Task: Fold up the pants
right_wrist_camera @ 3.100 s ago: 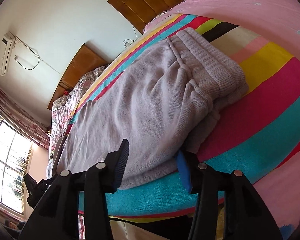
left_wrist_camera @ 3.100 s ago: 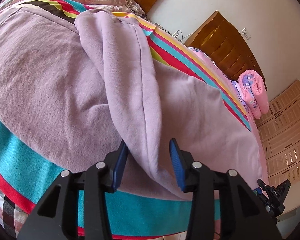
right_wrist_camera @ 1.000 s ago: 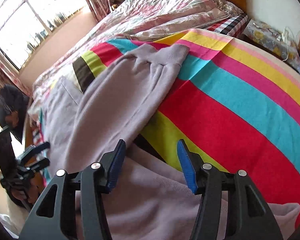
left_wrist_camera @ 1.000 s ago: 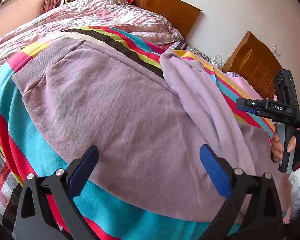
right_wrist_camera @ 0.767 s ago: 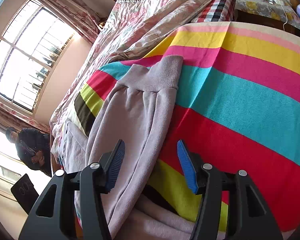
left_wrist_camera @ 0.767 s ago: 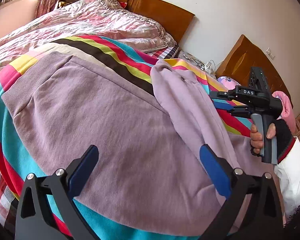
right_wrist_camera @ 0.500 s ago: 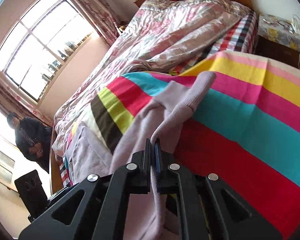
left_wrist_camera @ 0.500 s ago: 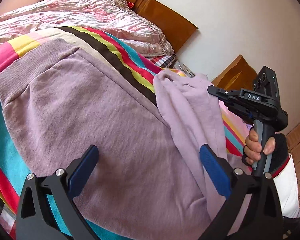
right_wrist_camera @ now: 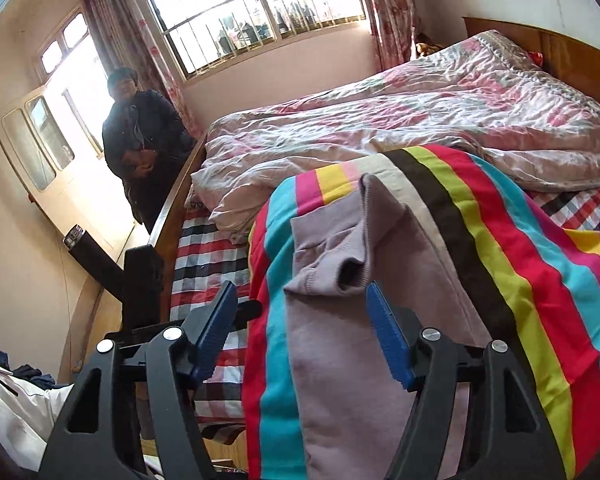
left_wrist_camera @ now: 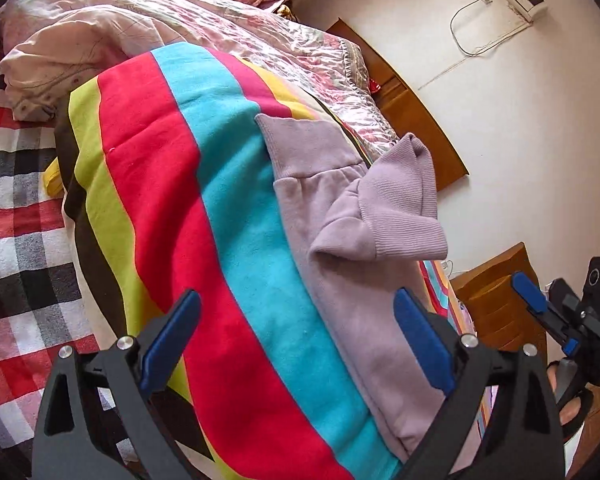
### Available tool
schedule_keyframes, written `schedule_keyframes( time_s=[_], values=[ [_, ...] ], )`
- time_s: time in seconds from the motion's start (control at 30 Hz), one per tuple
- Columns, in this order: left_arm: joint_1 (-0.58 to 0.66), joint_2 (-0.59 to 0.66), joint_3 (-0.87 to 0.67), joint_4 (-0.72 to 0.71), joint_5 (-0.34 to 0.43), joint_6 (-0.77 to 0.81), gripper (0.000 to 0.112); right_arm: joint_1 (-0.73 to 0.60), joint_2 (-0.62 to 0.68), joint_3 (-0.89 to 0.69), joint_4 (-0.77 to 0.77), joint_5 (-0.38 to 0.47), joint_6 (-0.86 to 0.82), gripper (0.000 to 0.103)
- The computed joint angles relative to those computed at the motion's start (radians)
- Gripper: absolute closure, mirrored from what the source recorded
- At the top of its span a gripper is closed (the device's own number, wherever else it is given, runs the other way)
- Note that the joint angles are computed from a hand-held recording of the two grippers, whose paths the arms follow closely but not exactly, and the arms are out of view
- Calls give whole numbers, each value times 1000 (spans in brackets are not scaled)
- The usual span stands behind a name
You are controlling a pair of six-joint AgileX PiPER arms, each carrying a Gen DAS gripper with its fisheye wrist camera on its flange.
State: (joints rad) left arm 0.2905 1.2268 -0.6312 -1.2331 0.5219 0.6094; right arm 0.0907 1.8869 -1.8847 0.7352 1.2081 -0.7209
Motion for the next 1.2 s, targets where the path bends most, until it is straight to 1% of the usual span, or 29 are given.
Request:
schedule_keyframes(
  time_s=[0.03,0.07,0.1,0.2,0.23,0.27,0.33,0.4,0.43,0.47,0.5,0.53,0.57,0.6,0.63,0.7,0.73,0.77,0.83,0.87,0.93,0.97,1.0,1.03,1.07,1.1,1.13,1.17,1.2],
  values=[
    [12,-9,1,1,15,22,16,-61,-22,61,-16,-25,-43,40],
    [4,-10,-13,23,20,23,16,-119,-25,100,-34,-32,-72,45],
    [-17,-7,-39,73,21,0,16,-170,-20,130,-58,-42,-99,47],
    [-120,-11,-129,203,6,-42,16,-274,0,201,-114,-71,-174,57],
    [-156,-6,-167,243,19,-42,16,-297,11,207,-116,-71,-201,60],
    [-219,10,-220,319,18,-83,16,-311,13,221,-117,-77,-241,62],
    [-384,55,-330,519,-15,-199,16,-313,20,232,-139,-85,-293,64],
    [-530,163,-467,719,-19,-254,16,-299,30,237,-142,-81,-328,64],
    [-580,228,-545,819,-3,-275,16,-292,41,226,-155,-73,-343,65],
    [-620,302,-630,903,31,-296,16,-284,51,210,-172,-62,-354,66],
    [-643,380,-728,948,94,-300,18,-274,61,194,-184,-50,-364,66],
    [-647,458,-828,952,167,-282,20,-267,73,179,-191,-42,-373,66],
    [-632,527,-913,919,235,-240,23,-258,84,162,-202,-32,-374,66],
    [-617,584,-977,904,281,-221,23,-252,98,144,-211,-22,-376,66],
    [-606,623,-1016,903,307,-218,23,-244,109,133,-220,-16,-379,67],
    [-585,685,-1071,925,343,-248,24,-233,116,139,-240,-21,-394,73],
    [-571,698,-1069,937,338,-263,24,-231,95,173,-234,-49,-415,80],
    [-555,700,-1049,935,320,-268,25,-228,65,210,-232,-81,-436,95],
    [-518,662,-972,916,251,-280,30,-219,-53,346,-212,-230,-485,98],
    [-495,627,-926,899,203,-290,32,-224,-105,390,-179,-265,-503,98],
    [-470,551,-820,880,74,-333,32,-235,-166,432,-147,-330,-503,98],
    [-456,534,-796,846,54,-327,32,-237,-161,427,-155,-344,-486,98],
    [-451,532,-785,852,42,-348,32,-229,-132,406,-201,-351,-433,98],
    [-455,532,-787,898,41,-396,32,-213,-94,385,-272,-369,-352,98],
    [-457,536,-784,935,41,-431,32,-204,-50,356,-315,-356,-295,98],
    [-455,534,-776,951,43,-446,32,-205,-14,330,-318,-317,-278,97],
    [-449,517,-756,956,37,-457,32,-207,10,312,-321,-295,-261,97],
    [-437,480,-720,945,20,-455,32,-203,7,316,-325,-303,-237,96],
    [-415,424,-667,900,-8,-425,32,-212,3,310,-296,-288,-240,95]
  ],
)
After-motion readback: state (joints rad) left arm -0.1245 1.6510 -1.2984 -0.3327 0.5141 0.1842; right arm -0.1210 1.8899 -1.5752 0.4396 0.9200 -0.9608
